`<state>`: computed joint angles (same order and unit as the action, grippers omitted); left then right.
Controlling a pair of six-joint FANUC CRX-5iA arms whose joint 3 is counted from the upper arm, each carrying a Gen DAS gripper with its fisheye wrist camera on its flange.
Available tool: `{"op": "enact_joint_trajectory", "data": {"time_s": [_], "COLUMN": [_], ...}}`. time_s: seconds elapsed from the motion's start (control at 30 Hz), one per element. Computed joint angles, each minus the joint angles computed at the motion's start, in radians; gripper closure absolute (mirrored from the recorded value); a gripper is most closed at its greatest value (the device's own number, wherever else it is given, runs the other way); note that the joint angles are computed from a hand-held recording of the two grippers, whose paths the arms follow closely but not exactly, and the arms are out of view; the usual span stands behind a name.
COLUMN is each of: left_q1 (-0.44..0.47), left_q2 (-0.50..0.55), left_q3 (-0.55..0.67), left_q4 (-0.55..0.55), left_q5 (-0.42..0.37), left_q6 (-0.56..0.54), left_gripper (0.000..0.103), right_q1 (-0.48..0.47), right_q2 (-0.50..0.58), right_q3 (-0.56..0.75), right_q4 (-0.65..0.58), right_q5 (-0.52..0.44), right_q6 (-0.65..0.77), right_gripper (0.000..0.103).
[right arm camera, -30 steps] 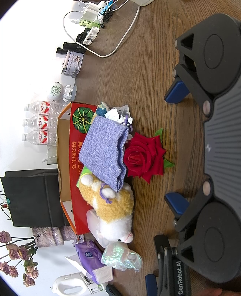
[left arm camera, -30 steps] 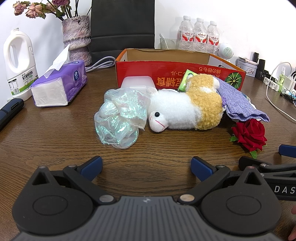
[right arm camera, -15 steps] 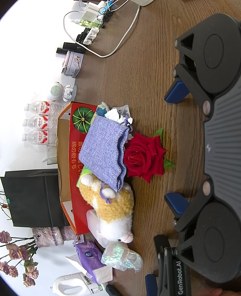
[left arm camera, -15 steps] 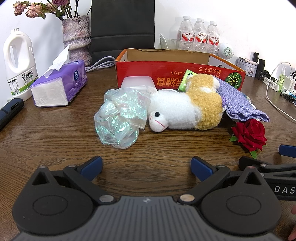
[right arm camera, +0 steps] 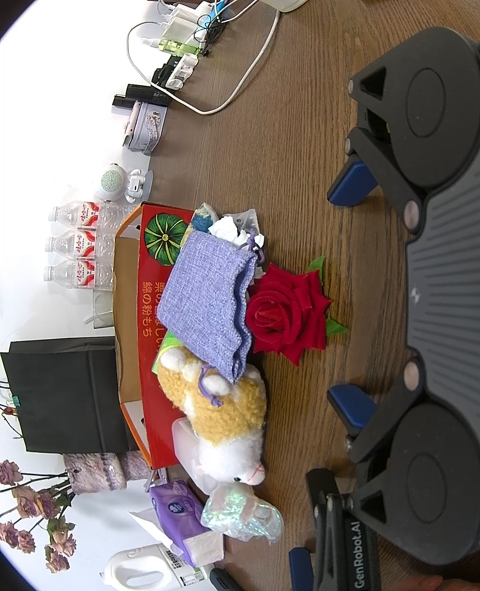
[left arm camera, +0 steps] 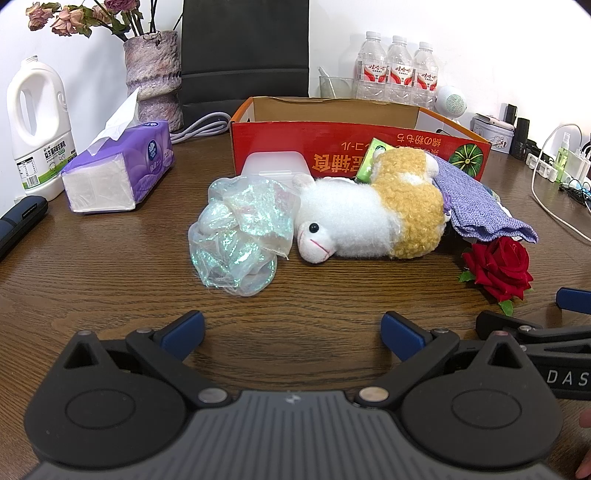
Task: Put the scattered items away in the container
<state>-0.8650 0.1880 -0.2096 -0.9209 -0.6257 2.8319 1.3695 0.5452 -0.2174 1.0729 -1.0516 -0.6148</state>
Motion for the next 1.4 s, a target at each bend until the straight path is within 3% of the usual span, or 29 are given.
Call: {"op": "enact_joint_trajectory", "data": {"time_s": [0.23, 0.27, 0.33, 0.4, 0.5, 0.6, 0.7, 0.83, 1.0, 1.07, 1.1, 1.13, 1.17, 1.27, 1.4], "left_q1": [-0.013, -0.035, -0.108, -0.133, -0.051, 0.015, 0.090, 0.093, 0.021, -0.005, -0.025, -0.046, -0.060, -0.105, -0.165], "left_q2": [-0.019, -0.043, -0.075, -0.088, -0.076, -0.048, -0.024, -0.034, -0.088, -0.105, -0.110, -0.115, -0.121, -0.152, -0.183], "left_q3": [-0.015, -0.035, -0.076, -0.092, -0.059, -0.031, -0.013, -0.033, -0.077, -0.088, -0.091, -0.094, -0.098, -0.114, -0.124], "left_q4": [-0.028, -0.099, -0.329, -0.463, -0.399, -0.332, -0.163, -0.188, -0.326, -0.328, -0.331, -0.338, -0.341, -0.361, -0.397], "left_q5": [-0.003, -0.004, -0.027, -0.050, 0.008, 0.074, 0.122, 0.143, 0.104, 0.073, 0.043, 0.015, -0.003, -0.051, -0.115], "left_q6": [-0.002, 0.064, 0.299, 0.413, 0.314, 0.243, 0.061, 0.114, 0.285, 0.300, 0.307, 0.318, 0.323, 0.351, 0.381], "left_gripper": [0.000, 0.000, 0.000, 0.000, 0.003, 0.025, 0.049, 0.065, 0.069, 0.070, 0.070, 0.070, 0.070, 0.070, 0.070], "right_q1": [-0.008, -0.010, -0.002, 0.005, -0.006, -0.039, -0.065, -0.136, -0.206, -0.221, -0.238, -0.254, -0.254, -0.204, -0.171], "right_q2": [-0.007, -0.014, -0.031, -0.044, -0.065, -0.085, -0.071, -0.090, -0.100, -0.104, -0.116, -0.131, -0.134, -0.131, -0.181], "right_q3": [-0.003, -0.003, -0.028, -0.067, -0.101, -0.114, -0.084, -0.090, -0.097, -0.109, -0.138, -0.168, -0.174, -0.144, -0.185], "right_q4": [0.001, -0.010, 0.027, 0.108, 0.199, 0.266, 0.257, 0.264, 0.213, 0.197, 0.245, 0.307, 0.316, 0.271, 0.362], "right_q5": [0.012, 0.019, 0.013, -0.024, -0.043, 0.000, 0.017, 0.098, 0.220, 0.266, 0.308, 0.341, 0.341, 0.231, 0.157], "right_q6": [0.016, 0.028, -0.008, -0.077, -0.112, -0.076, -0.020, -0.036, -0.061, -0.095, -0.155, -0.232, -0.257, -0.153, -0.174], "right_gripper": [0.000, 0.000, 0.000, 0.000, 0.006, 0.015, 0.015, 0.015, 0.023, 0.042, 0.063, 0.076, 0.077, 0.078, 0.073]}}
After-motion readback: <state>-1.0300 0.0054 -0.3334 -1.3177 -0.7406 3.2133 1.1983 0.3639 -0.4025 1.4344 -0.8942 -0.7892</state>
